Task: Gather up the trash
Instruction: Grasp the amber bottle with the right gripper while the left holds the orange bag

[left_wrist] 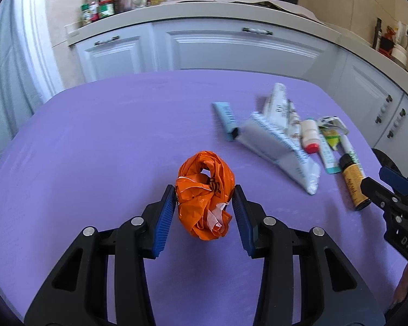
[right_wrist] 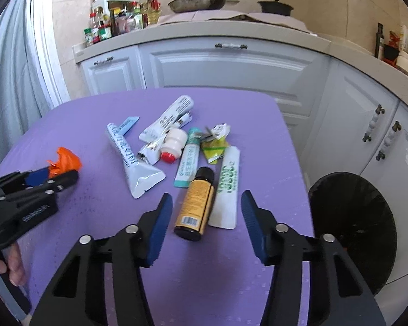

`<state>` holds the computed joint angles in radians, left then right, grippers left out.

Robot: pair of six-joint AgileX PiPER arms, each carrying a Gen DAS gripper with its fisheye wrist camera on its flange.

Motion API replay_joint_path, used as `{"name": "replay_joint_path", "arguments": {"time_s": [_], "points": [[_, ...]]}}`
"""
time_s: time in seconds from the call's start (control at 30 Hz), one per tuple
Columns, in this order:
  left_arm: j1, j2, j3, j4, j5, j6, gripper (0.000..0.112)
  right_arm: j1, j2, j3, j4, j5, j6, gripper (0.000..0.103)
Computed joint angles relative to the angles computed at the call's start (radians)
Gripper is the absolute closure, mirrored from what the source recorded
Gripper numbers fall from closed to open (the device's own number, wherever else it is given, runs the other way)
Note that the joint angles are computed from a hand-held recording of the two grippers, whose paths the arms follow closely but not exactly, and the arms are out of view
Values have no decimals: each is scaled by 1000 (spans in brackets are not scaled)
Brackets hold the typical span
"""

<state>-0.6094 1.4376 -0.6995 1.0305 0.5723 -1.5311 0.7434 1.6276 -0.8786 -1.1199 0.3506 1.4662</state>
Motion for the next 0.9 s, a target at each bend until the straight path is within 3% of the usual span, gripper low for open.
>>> {"name": "replay_joint_path", "arguments": {"time_s": [0.23, 0.4, 0.57, 0.9], "points": [[69, -74, 73, -12, -19, 13, 71, -14, 57, -63, 238, -4, -230, 67], [76, -94, 94, -6, -32, -1, 71, -6, 84, -96, 326, 18, -320, 73], [85, -101, 104, -1, -50, -5, 71, 3, 89, -107, 342, 35, -344, 78], [62, -117, 118, 14, -32, -46, 71, 34, 60, -80, 232, 31, -228, 78]]}}
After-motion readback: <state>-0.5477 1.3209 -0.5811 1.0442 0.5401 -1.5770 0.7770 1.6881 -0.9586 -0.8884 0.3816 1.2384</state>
